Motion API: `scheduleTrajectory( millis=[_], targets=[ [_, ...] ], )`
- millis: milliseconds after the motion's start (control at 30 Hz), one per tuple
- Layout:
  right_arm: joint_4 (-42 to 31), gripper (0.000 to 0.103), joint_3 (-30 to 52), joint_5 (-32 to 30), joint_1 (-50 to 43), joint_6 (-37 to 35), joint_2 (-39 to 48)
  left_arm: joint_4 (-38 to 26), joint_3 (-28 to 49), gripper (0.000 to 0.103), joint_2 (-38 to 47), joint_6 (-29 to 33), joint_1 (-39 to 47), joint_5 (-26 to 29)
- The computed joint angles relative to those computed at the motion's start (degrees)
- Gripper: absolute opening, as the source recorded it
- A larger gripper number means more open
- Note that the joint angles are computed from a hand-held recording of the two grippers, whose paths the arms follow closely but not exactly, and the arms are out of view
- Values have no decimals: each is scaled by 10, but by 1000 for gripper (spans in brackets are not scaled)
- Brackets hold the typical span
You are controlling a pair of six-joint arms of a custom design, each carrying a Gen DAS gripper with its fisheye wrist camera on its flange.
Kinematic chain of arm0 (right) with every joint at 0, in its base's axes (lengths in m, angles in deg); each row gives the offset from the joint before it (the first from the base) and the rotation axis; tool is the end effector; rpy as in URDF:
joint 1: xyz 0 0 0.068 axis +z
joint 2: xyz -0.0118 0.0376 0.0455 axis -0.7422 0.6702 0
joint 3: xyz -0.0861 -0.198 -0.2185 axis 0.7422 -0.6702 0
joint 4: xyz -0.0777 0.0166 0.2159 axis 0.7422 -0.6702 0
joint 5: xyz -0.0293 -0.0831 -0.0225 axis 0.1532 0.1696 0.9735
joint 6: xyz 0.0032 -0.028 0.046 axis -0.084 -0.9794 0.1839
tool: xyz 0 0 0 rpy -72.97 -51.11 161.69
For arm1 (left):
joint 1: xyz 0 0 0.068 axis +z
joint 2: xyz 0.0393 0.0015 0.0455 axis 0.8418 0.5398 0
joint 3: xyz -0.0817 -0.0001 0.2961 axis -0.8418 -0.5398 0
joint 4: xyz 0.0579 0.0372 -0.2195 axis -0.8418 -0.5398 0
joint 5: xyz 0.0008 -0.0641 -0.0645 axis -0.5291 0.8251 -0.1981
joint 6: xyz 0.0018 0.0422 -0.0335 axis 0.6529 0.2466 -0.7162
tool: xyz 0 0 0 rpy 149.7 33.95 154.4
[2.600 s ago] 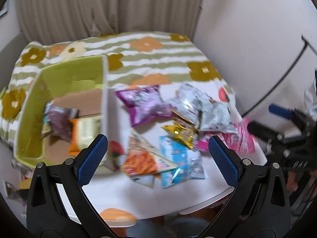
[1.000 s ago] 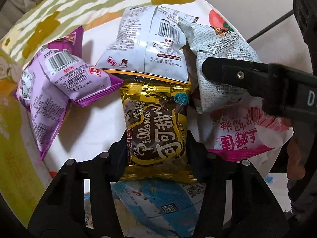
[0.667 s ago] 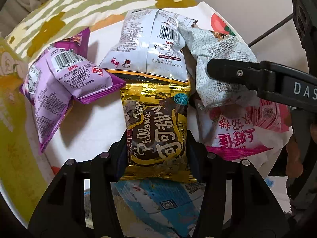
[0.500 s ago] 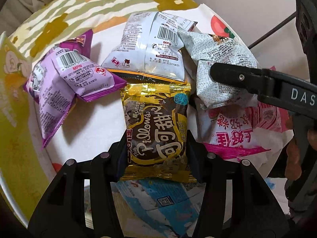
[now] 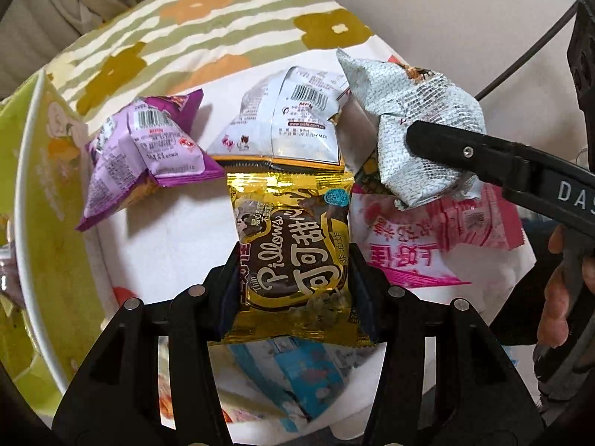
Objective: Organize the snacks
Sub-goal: 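Lift both bags over the green box and release them inside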
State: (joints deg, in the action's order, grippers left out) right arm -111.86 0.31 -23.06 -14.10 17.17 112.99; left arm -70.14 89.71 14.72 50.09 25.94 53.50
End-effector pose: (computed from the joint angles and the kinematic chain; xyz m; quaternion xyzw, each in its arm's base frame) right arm 0.1469 0.0885 0.2488 0.2697 0.9158 0.1314 0.2671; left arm 0.2486 -0.1593 0.2496 0.3877 0.9065 -0.1110 0.1252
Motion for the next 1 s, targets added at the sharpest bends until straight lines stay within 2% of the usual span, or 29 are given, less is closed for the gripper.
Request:
scheduleTrajectory(
  millis=[133, 400, 633, 767, 1000],
  targets=[
    [-47, 51, 20, 35, 41, 20, -32, -6, -13, 48, -39, -21, -10, -1],
    [-192, 51, 103, 141, 169, 79, -76, -22, -30, 48, -136, -73, -24, -10],
    [-280, 51, 189, 210, 259, 86, -71, -78, 20, 48, -196, -91, 26, 2],
    [-274, 51, 236, 213, 255, 32, -40, -111, 74, 48, -199, -65, 97, 24],
    [-170, 51, 305, 173, 200, -92, 56, -137, 180, 48, -124, 28, 269, 86]
  ],
)
